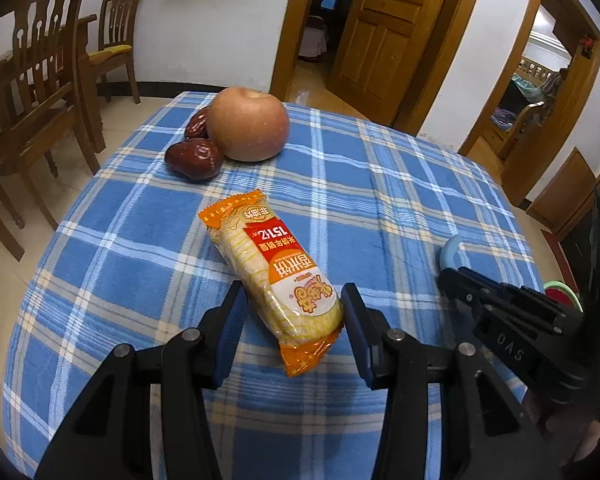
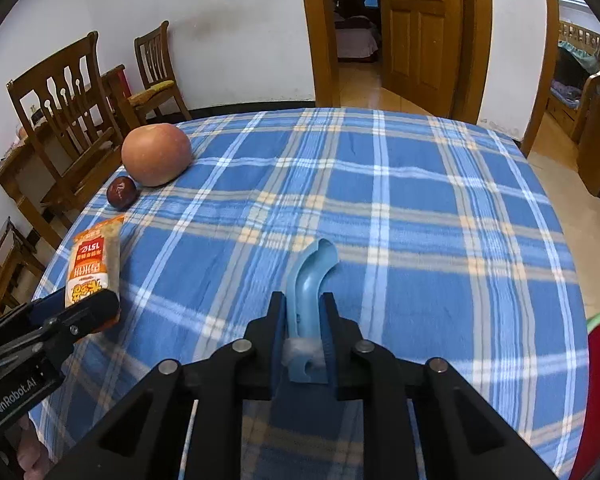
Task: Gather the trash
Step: 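Grasp the wrapped snack bag with the left tool while the right tool grasps the blue plastic toy, then carry the snack bag and blue toy over the red bucket and open both tools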
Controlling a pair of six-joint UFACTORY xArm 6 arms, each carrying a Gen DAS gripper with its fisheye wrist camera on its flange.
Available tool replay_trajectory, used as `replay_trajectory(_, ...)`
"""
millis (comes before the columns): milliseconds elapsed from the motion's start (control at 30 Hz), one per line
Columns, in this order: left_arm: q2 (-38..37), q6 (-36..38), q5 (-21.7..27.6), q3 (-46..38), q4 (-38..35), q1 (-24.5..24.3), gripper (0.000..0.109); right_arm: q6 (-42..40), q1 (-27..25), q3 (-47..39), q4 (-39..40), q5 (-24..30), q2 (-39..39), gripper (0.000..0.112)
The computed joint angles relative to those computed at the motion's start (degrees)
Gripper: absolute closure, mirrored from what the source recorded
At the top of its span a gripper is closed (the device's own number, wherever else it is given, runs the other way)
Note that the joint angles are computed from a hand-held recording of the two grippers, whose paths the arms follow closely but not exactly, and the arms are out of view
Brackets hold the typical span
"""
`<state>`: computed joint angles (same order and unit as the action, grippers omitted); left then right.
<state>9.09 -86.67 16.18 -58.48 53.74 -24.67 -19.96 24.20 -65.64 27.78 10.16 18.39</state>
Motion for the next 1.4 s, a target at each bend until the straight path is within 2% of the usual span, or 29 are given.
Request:
replay_trajectory(433, 0.3, 2.6, -0.7, -1.0, -1.4, -2.8, 0.06, -4.8, -1.5, 9.9, 9.6, -2.3, -8.3, 0.093)
replay_trajectory(1000, 2.9, 8.9, -0.2, -5.4, -5.8, -7.7, 0.06, -4.1, -6.0, 20.9, 13.0, -5.9, -18.3, 0.093)
replay_trajectory(1400, 6.5, 16.6, 0.0, -10.7, -12.2, -12.0, 0.06, -1.4, -10.8, 27.8, 12.3, -7.4, -24.8, 0.093)
